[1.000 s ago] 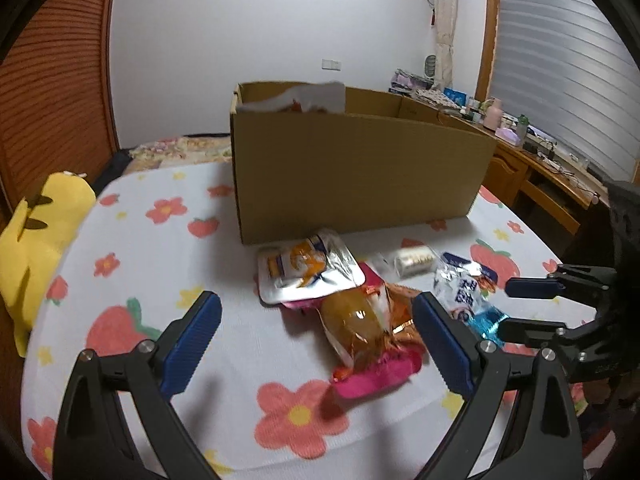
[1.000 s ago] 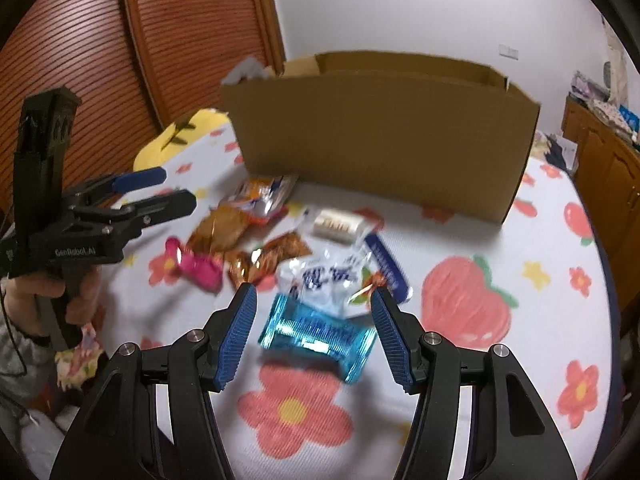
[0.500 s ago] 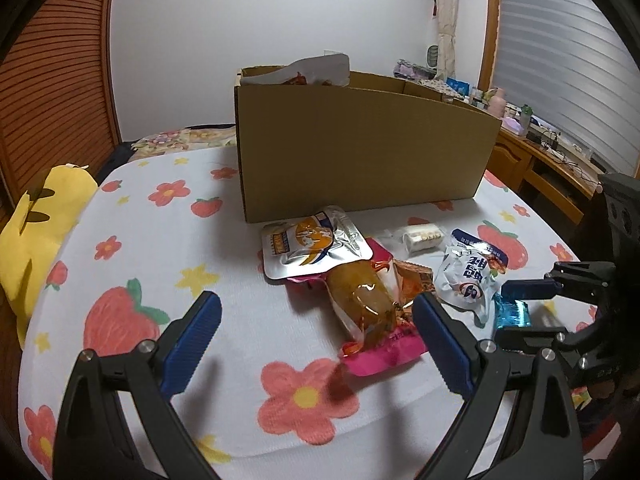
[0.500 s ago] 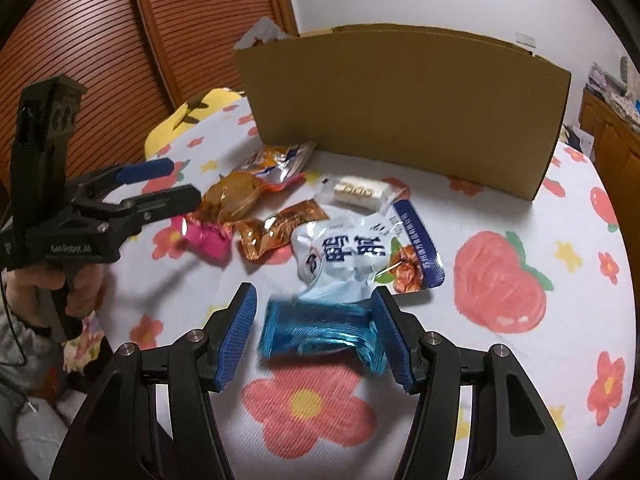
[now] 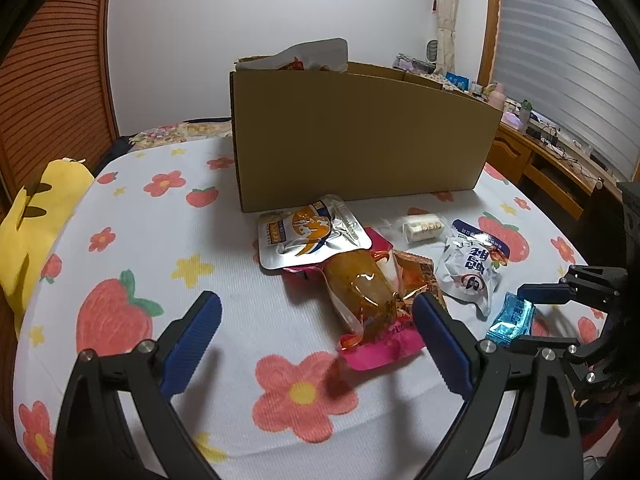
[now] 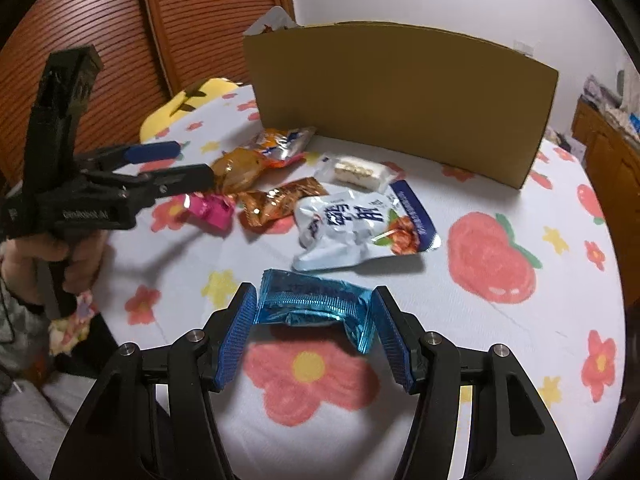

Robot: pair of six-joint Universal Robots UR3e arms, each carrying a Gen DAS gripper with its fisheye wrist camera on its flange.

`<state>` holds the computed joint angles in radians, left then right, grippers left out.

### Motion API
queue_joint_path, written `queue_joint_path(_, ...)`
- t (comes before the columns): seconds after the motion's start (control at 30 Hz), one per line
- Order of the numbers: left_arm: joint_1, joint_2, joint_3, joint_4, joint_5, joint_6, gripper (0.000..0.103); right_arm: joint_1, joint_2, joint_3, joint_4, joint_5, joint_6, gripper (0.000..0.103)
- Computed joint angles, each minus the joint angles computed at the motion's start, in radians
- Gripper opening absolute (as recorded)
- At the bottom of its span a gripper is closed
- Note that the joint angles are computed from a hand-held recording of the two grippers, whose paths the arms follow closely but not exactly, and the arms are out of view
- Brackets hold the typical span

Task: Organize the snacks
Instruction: 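Move both tools back to the pile and close the right gripper on the blue candy, then close the left gripper on the amber candy in pink wrapper while the right gripper lifts the blue candy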

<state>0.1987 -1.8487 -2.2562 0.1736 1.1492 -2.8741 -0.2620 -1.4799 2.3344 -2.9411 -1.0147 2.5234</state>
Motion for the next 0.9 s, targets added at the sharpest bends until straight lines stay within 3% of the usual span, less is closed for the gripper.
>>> queue_joint_path(0.37, 0.026, -0.001, -0.001, -0.016, -0.032, -0.002, 0.097, -0.07, -0.138, 0.085, 0.088, 0.042, -0.082, 0.064)
queue_joint_path(0.57, 0.024, -0.001, -0.002, -0.014, -0.028, 0.001, 0.097, -0.103, -0.2, 0.096, 0.23, 0.098, -0.1, 0.064)
queue_joint_path(0.9, -0.037, -0.002, 0.033, -0.025, 0.021, -0.001, 0.095, 0.04, 0.026, -0.027, -0.032, -0.029, 0.16, 0.064)
